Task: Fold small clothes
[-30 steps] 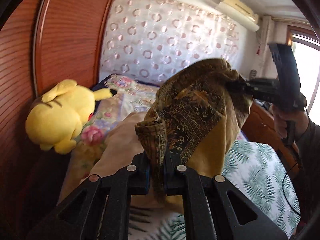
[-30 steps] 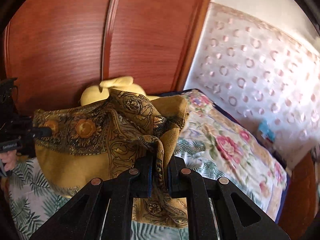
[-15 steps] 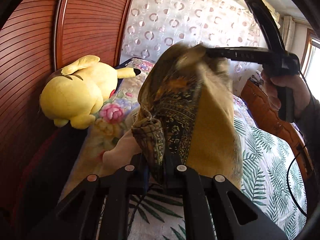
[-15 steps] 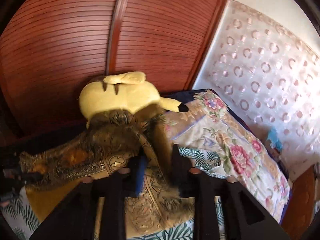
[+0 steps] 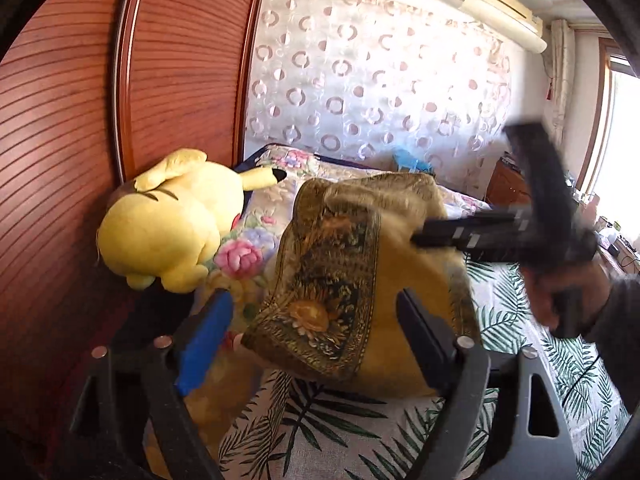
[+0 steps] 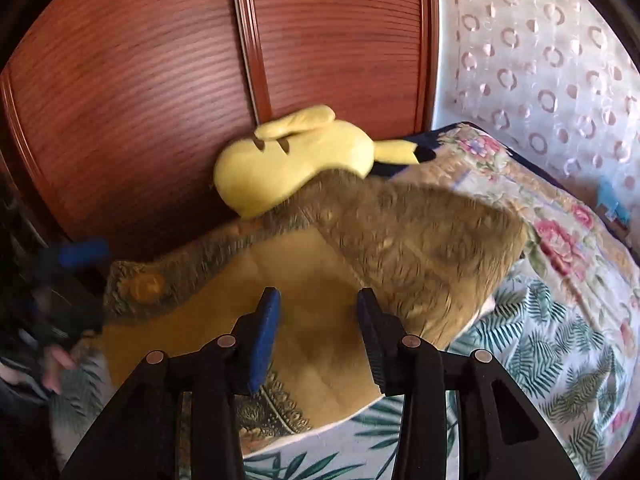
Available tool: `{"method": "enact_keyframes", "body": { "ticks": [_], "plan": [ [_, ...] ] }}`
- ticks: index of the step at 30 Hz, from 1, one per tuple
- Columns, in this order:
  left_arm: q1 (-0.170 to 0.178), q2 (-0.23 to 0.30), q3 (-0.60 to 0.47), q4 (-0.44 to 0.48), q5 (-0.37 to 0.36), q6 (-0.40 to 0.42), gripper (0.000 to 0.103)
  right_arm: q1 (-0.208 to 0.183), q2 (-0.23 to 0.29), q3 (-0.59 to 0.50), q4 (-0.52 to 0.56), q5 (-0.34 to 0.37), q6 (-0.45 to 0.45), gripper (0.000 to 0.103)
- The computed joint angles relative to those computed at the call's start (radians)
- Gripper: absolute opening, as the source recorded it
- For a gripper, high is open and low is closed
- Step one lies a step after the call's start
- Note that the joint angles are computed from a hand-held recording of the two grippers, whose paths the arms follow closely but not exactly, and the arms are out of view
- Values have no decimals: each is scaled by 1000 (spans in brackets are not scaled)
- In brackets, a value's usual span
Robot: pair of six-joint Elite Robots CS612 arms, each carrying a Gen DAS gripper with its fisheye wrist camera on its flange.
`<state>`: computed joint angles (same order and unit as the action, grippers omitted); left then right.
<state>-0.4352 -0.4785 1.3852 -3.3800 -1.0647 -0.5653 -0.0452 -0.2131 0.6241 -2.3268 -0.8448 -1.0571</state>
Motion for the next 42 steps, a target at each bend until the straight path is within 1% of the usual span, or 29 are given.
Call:
{"method": "enact_keyframes", "body": {
  "ticks": [2,3,5,8,10,11,16,18,22,24,26,29,31,35,36,38,42],
  "plan": [
    [-1,-4,1,-1,4,4,86,0,30,-36,0,5,27,42],
    [-4,-7,1,15,18,3,87,0,39,-43,-12,15,35,42],
    [-7,-10,2,19,16,7,86,2,43,-40,-49,23,51,42],
    [-16,-17,4,23,27,25,87,3,26,-22,-63,7,90,42],
    [-21,-20,4,18,28,47,87,-5,-1,16,-68,11,109,42],
    [-26,-23,4,14,31,61,87,-11,-18,48,-97,19,128,42],
    [-49,-28,3,-19,31,116,87,-58,-116,248,-307,81,213,42],
    [-58,-29,-1,-29,30,135,87,-78,-151,320,-392,93,260,42],
    [-78,-29,-14,-55,14,170,87,-121,-212,466,-602,103,372,42],
    [-90,-28,-22,-66,4,190,87,-139,-236,530,-689,104,419,45],
    [-101,-26,-31,-75,-10,210,87,-156,-255,589,-773,97,462,54],
    [-115,-24,-43,-84,-26,230,87,-176,-277,655,-874,69,522,62],
    [-123,-24,-49,-87,-38,236,87,-181,-284,683,-924,57,550,64],
    [-140,-26,-59,-85,-40,247,87,-199,-304,757,-1036,32,610,73],
    [-143,-26,-60,-87,-41,249,87,-202,-302,765,-1060,31,626,74],
    [-153,-30,-59,-88,-36,253,87,-201,-302,780,-1108,6,662,81],
    [-168,-39,-55,-94,-18,267,87,-200,-299,810,-1206,-23,733,82]
  ]
}}
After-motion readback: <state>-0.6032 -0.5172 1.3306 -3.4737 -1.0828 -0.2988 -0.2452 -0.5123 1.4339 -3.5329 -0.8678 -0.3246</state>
